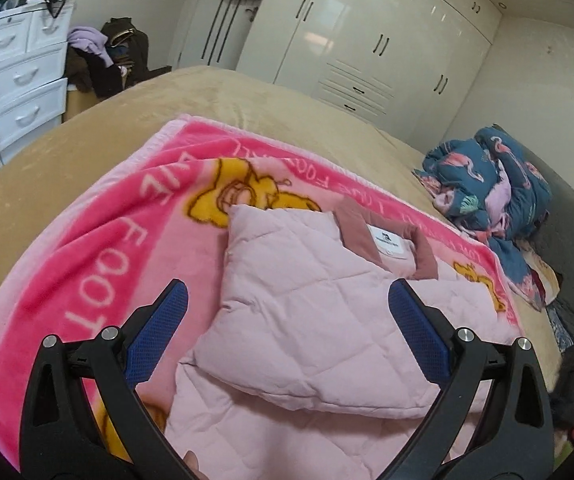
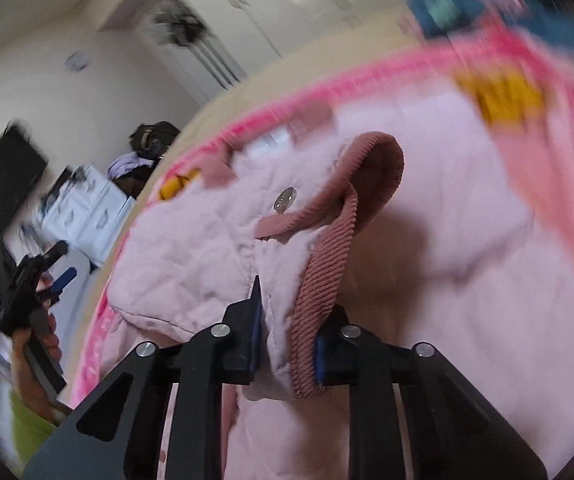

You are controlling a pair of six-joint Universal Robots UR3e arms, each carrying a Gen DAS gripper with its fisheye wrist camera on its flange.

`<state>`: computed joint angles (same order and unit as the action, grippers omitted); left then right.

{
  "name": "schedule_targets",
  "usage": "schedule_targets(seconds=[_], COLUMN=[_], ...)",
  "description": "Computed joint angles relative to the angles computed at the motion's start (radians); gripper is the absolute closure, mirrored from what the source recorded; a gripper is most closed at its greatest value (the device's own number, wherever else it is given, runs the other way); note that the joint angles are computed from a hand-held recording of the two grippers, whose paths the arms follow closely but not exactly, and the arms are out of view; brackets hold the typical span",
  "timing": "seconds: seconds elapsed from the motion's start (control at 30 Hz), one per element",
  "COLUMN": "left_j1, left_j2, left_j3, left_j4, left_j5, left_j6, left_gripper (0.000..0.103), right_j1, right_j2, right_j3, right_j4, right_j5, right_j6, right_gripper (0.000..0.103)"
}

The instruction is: Fold large clothes

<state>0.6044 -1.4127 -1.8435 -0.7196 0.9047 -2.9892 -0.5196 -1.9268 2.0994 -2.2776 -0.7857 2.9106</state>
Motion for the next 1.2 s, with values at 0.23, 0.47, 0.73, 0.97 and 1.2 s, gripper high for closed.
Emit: schedule_targets(seconds=[0.23, 0.47, 0.73, 0.97, 1.2], left_j1=[0.000, -0.058, -0.134, -0.185, -0.223], left_j2=[-0.026, -0.066, -0.128, -0.161, -0.162], left_j3=[0.006, 0.005, 0.014, 0.017, 0.015], left_j4=[0.012, 0.042, 0.074, 0.087, 0.108], left_j5=[-0.013, 0.025, 0.069, 0.100, 0.122], left_j6=[-0.025, -0.029, -0.022, -0.003, 0.020], left_gripper=[0.009, 0.009, 0.009, 0.009, 0.009], right_j1=[0.080, 0.176, 0.178, 0.154, 0.111], right_j2=[0.166, 0.294, 0.312, 0.294, 0.208], right_j3=[-0.295, -0.330, -0.261, -0.216, -0.144], right_j4=[-0.122, -0.190, -0.213, -0.215, -0.273], right_j5=[-0.051, -0.215, -0.256, -0.280, -0.302], right_j6=[0.034, 0.082, 0.122, 0.148, 0.181], right_gripper=[0.085, 0.085, 0.083, 0.062, 0.046])
